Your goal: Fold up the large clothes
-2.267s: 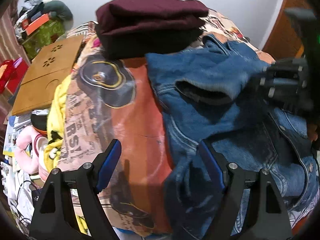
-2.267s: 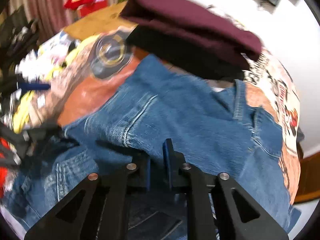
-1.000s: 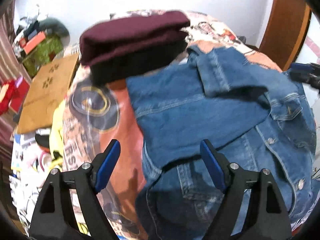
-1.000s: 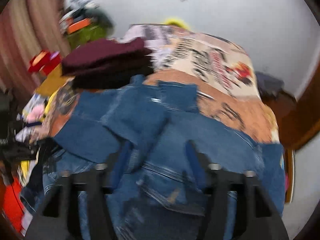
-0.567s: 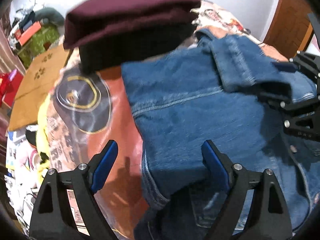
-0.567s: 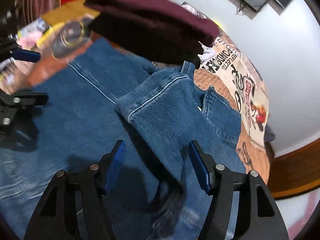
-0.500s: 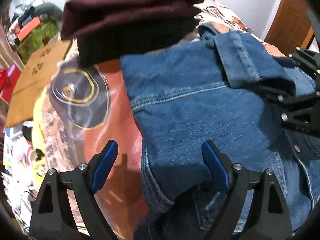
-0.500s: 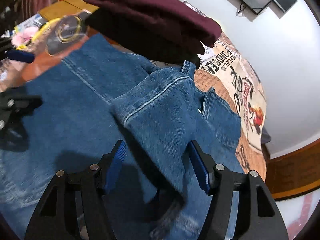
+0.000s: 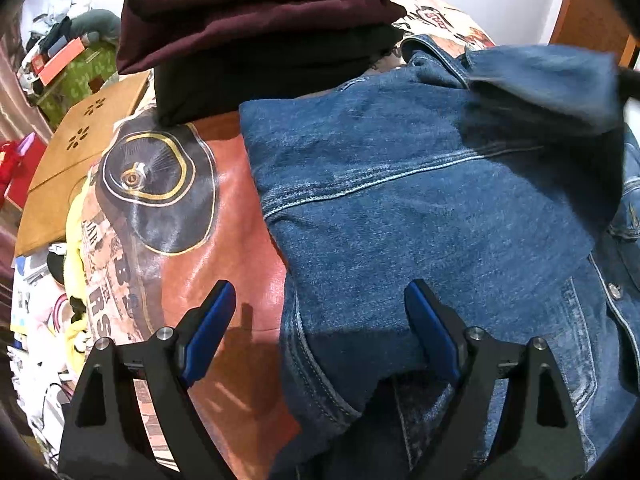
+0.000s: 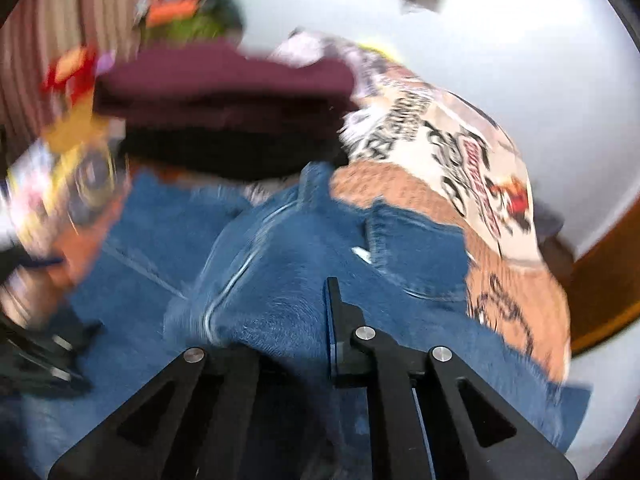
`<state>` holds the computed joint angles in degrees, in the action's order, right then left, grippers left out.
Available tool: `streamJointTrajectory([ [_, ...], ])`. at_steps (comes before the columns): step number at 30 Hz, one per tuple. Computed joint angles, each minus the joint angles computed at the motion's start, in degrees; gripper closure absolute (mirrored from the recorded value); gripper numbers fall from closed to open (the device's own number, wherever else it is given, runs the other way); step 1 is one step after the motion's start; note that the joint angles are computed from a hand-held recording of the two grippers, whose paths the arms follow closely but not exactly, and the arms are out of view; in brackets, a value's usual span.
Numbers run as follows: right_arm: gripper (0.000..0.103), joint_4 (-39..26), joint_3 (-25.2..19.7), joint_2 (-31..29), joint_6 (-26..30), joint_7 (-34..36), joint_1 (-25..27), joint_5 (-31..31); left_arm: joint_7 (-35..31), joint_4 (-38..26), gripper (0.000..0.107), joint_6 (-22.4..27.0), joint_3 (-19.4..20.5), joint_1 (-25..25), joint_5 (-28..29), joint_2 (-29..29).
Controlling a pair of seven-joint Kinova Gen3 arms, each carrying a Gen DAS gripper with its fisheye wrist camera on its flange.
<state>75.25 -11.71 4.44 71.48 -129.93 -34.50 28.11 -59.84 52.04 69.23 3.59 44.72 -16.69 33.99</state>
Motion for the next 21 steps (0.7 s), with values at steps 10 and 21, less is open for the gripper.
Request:
streamJointTrajectory([
  [10,0.098,9.36,-1.92,-15.49,-4.40,-9.56,9.52,-7.81,1.46,0.62,0.019,0.87,-0.32,-0.07,0.12,-0.27],
  [21,0.097,20.79,2.28,-21.33,-5.94,-9.03,17.68,-23.92,1.85,2.08,0.017,2.20,-0.15,0.16,-1.09,-0.80],
])
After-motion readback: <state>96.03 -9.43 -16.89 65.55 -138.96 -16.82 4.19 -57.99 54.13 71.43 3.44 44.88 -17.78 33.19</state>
